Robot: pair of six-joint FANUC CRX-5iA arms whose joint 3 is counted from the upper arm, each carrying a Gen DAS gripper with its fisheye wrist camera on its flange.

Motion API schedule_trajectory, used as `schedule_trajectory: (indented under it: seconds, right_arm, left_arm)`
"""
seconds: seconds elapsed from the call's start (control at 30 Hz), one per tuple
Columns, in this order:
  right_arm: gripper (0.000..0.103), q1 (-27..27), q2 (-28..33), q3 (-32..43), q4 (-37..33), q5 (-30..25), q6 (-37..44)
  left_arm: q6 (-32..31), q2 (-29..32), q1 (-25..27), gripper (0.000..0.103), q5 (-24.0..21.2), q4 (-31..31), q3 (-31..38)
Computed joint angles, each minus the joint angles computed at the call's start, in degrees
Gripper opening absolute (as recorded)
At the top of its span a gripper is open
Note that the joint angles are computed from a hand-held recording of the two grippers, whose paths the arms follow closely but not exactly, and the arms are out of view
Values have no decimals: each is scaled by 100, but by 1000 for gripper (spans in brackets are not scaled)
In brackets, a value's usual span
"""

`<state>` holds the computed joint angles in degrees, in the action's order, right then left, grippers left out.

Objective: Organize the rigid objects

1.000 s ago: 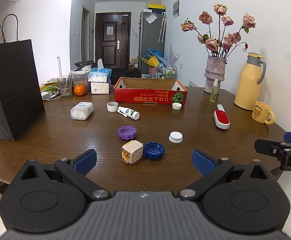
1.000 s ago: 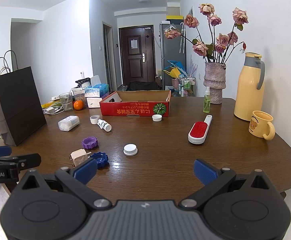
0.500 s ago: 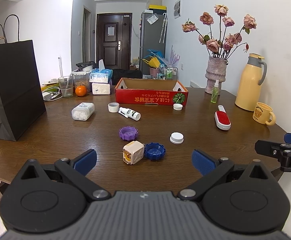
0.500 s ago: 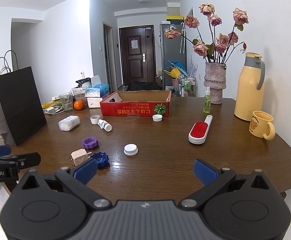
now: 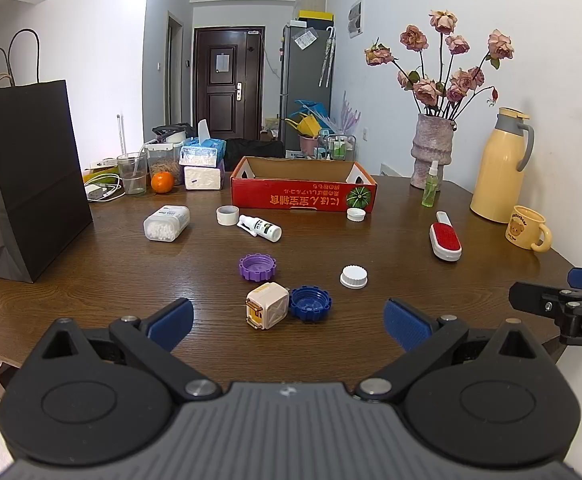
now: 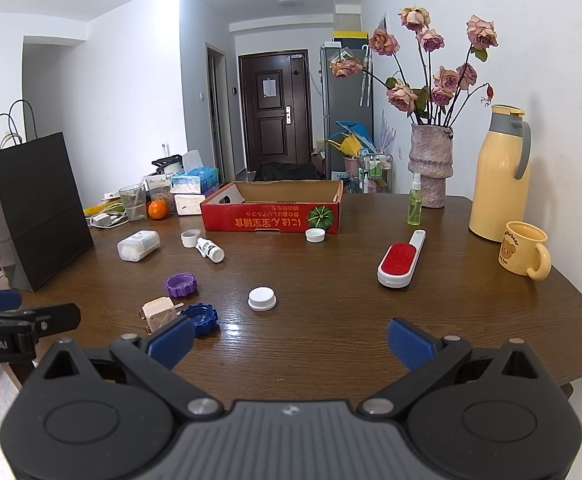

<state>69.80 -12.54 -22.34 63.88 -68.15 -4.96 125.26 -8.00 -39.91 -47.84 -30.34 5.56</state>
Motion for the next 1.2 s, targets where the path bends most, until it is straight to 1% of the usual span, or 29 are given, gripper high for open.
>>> schedule_trajectory:
  seconds: [0.4,0.57,0.83,1.07,1.2]
  right_arm:
    - [103,-54,26,26,-36,68,127]
    - [103,-115,101,83,-85,95,263]
    - [103,-393,237,143,-283,431,456]
    - [103,-627,300,93,-161,747,390]
    - [103,-783,392,179,-259,890,515]
  left_arm:
    - [14,-10,12,103,-33,-6,23]
    - [-69,36,159,103,-9,100,44]
    - [-241,306,364,103,82,344,95]
    - [-465,481,590,103,202,622,102]
    - [-581,621,716,103,202,765,174]
